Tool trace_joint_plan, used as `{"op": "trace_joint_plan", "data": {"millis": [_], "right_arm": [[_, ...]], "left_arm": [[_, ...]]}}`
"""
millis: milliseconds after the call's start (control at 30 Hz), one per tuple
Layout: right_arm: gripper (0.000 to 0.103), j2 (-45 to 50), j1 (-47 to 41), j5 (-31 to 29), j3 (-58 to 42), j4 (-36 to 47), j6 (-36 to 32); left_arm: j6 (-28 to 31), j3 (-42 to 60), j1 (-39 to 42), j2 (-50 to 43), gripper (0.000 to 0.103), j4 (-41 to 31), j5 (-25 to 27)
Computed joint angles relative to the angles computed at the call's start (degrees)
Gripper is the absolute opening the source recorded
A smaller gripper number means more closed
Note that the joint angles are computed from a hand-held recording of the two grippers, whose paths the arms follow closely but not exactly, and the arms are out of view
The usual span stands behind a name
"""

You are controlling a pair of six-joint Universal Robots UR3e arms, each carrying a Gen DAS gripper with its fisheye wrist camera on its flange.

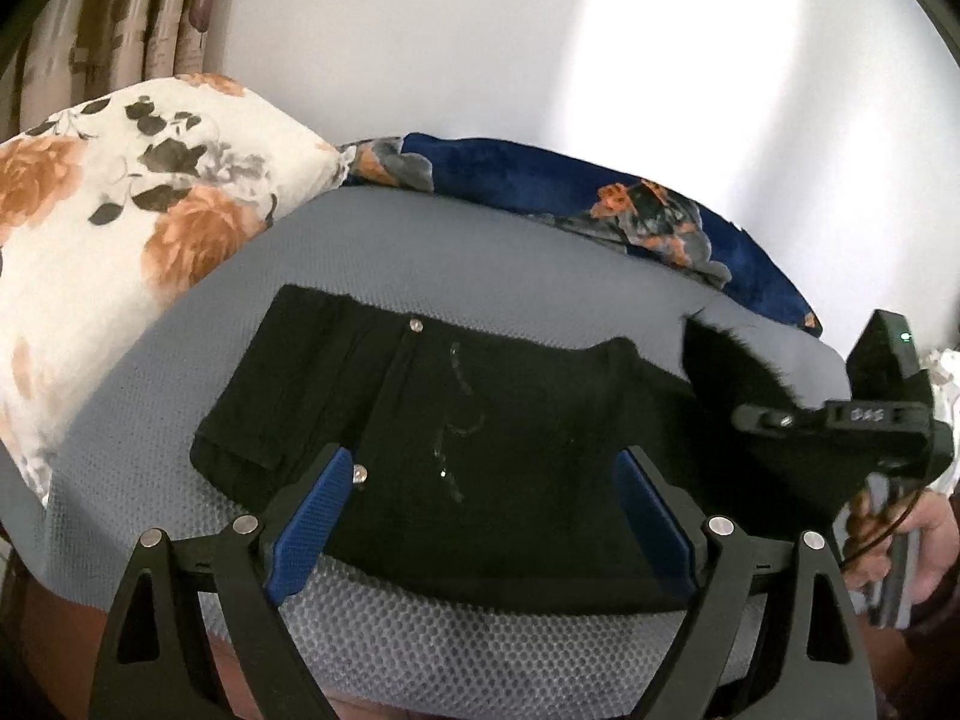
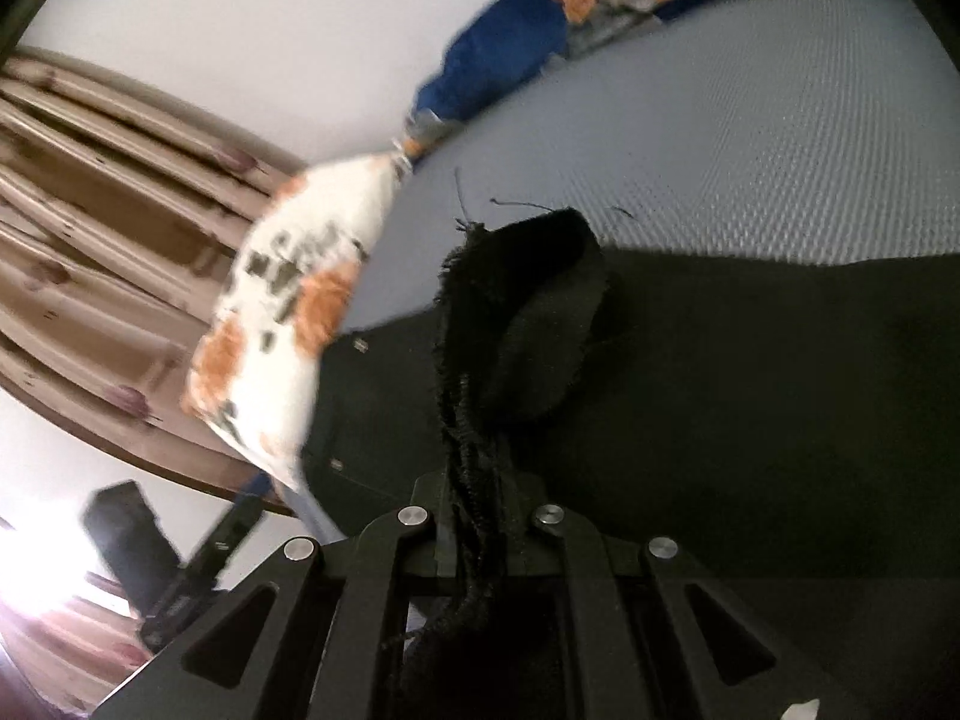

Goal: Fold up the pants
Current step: 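Fold the leg end with the right gripper toward the left gripper at the waistband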

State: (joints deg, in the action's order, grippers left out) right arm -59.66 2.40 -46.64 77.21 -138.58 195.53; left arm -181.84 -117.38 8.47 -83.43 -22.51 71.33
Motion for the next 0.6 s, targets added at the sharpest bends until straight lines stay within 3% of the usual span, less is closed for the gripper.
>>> {"op": "trace_joint_plan", "data": {"millis": [267, 333, 467, 533, 600], "right_arm": [[0.012, 4.2, 4.0, -6.2, -6.6, 3.0, 0.2], [0.02, 5.2, 4.5, -5.7, -7.7, 2.2, 0.4], [0.053, 6.6, 3.2, 0.9, -6.6, -5.3, 4.2], [0.055, 5.5, 1.0, 5.2, -4.0, -9.8, 6.4], [0.055, 1.2, -2.0, 4.9, -0.1, -10.8, 3.6]], "left_arm": [[-0.4, -0.8, 0.8, -1.4, 0.089, -0.3, -2.5], [-0.2, -0.8, 0.7, -1.5, 0.089, -0.2, -2.4], [-0.1, -0.7, 0.6, -1.9, 0.089, -0.7, -2.5], [0.1, -0.7, 0.8, -2.2, 0.089, -1.3, -2.8], [0.2, -0.6, 1.1, -2.3, 0.089, -2.5, -2.8]]}}
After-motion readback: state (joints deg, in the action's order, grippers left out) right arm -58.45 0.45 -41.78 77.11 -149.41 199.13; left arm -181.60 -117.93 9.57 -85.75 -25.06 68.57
